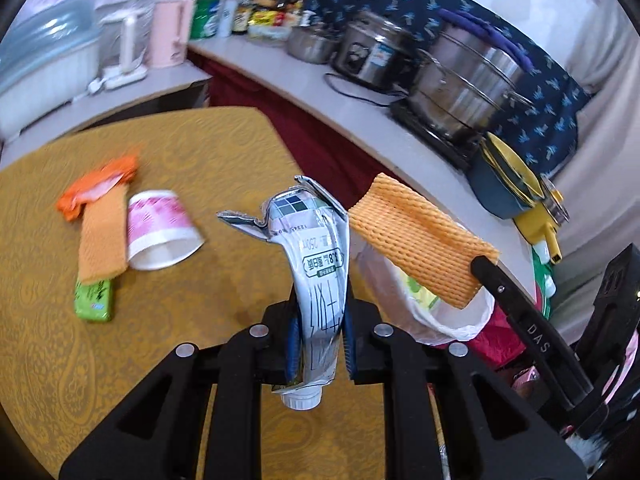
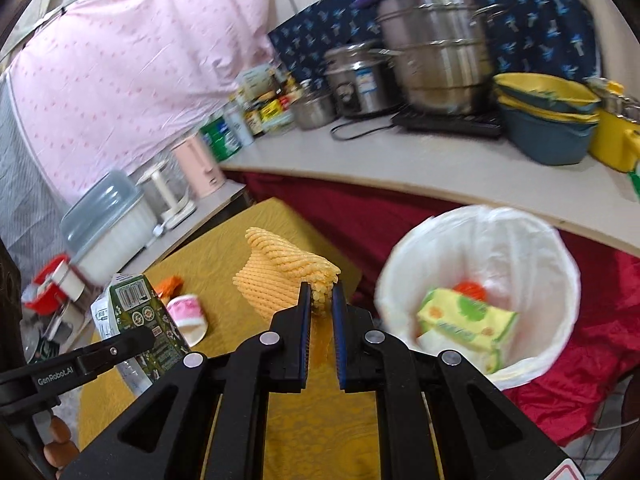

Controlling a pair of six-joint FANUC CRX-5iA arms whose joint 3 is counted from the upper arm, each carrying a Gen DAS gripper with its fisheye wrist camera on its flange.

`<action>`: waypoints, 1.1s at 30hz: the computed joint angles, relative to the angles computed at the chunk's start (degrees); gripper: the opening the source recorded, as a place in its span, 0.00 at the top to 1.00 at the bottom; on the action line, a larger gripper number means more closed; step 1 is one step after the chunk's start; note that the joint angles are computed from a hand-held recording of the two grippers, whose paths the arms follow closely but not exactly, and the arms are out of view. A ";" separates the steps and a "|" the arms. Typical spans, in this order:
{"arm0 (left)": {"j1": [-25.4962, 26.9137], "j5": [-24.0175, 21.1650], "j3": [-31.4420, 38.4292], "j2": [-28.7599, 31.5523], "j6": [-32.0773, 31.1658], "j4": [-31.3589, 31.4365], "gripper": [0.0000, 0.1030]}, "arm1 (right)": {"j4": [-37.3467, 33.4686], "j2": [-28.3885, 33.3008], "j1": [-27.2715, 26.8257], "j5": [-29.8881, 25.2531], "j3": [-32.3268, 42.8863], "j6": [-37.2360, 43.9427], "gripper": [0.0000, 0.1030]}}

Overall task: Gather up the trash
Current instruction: 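Carry the tube and mesh sleeve over the bin and open both grippers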

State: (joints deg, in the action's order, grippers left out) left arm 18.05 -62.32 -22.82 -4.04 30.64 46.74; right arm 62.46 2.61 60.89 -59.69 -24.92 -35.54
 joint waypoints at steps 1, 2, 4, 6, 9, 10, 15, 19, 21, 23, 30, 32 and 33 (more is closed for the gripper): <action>-0.94 0.24 -0.02 -0.23 -0.21 0.07 0.84 | -0.06 -0.80 0.26 -1.21 -0.59 -0.41 0.90; -2.38 0.41 0.09 -0.37 -0.34 0.15 0.84 | -0.22 -1.87 0.54 -2.71 -1.41 -1.01 0.90; -4.41 0.98 0.07 -0.67 -0.64 0.31 0.84 | -0.74 -3.25 1.04 -5.38 -2.40 -1.57 0.90; -6.88 2.01 -0.23 -0.99 -1.17 0.57 0.84 | -1.73 -4.19 1.62 -8.79 -2.96 -1.49 0.90; -10.32 2.90 -0.34 -0.92 -1.77 1.01 0.84 | -2.30 -6.66 1.96 -10.96 -5.32 -2.89 0.90; -11.40 3.34 -0.22 -0.82 -1.94 0.92 0.84 | -2.47 -7.42 2.05 -11.50 -6.06 -3.31 0.90; -17.42 5.59 0.28 0.42 -3.24 1.56 0.84 | -4.10 -10.41 2.11 -14.48 -9.26 -5.44 0.90; -21.47 8.01 0.51 1.77 -4.21 1.82 0.84 | -5.68 -12.24 1.79 -15.62 -11.63 -7.22 0.90; -23.29 8.43 0.93 2.94 -5.07 2.03 0.84 | -6.34 -13.12 1.97 -16.03 -12.84 -8.24 0.90; -24.79 9.32 1.14 3.78 -5.64 2.04 0.84 | -7.13 -13.75 1.72 -16.14 -13.99 -8.95 0.90; -28.01 10.52 2.25 6.96 -6.40 1.66 0.84 | -8.37 -14.68 0.88 -15.64 -16.30 -11.11 0.90; -28.49 10.80 2.68 7.60 -5.95 1.31 0.84 | -8.53 -14.90 0.63 -15.38 -16.71 -11.55 0.90; -28.72 10.88 2.96 7.99 -5.70 1.07 0.84 | -8.56 -15.04 0.57 -15.38 -16.97 -11.85 0.90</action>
